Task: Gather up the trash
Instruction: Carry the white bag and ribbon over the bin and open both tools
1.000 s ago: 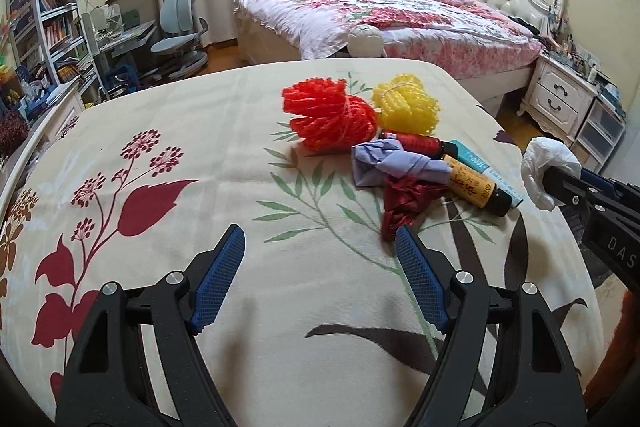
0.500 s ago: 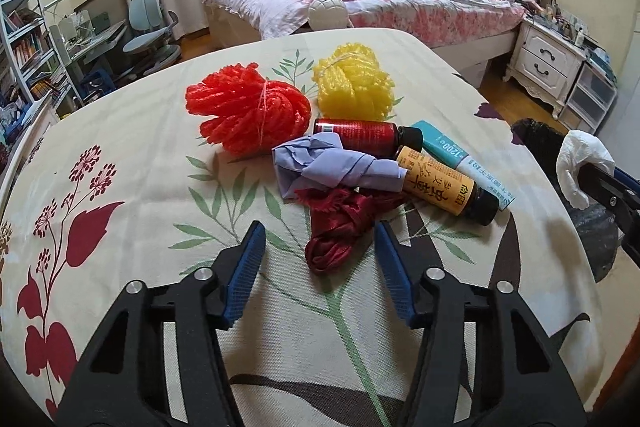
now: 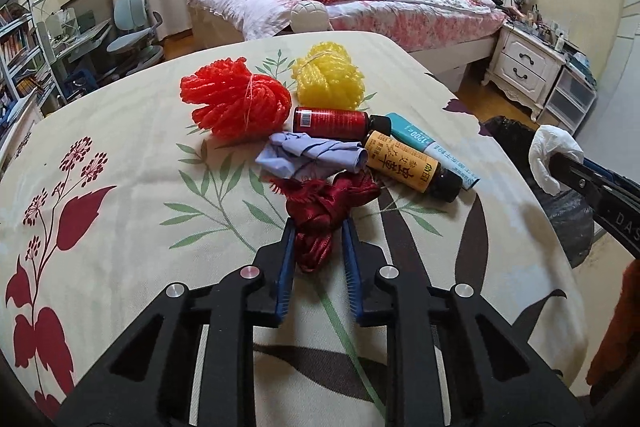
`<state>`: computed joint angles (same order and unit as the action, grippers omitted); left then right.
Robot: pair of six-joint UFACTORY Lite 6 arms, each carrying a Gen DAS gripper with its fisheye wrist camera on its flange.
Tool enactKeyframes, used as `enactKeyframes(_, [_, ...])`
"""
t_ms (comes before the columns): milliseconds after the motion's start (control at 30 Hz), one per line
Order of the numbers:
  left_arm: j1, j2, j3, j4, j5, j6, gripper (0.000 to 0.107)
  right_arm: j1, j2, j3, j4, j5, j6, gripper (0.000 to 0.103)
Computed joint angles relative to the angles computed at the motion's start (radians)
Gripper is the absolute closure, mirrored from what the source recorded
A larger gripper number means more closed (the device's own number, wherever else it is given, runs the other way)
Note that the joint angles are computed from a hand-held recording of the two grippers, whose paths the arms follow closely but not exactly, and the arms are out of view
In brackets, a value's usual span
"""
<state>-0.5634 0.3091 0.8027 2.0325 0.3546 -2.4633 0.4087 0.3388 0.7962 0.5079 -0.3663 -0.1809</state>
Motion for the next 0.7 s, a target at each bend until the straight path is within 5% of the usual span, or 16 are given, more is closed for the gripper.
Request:
enactKeyframes(400, [-0.093,-0.079,-0.006,-0.144,0.060,0.099,0.085,-0.071,-0.066,-0.062,-0.087,-0.012,0.071,0.077])
enactKeyframes(700, [-0.184,0.088,0.250,-0.259,0.117,0.233,0.085,-0.192,-0.087,-0.072,-0.163,-0.017,0.108,0.077])
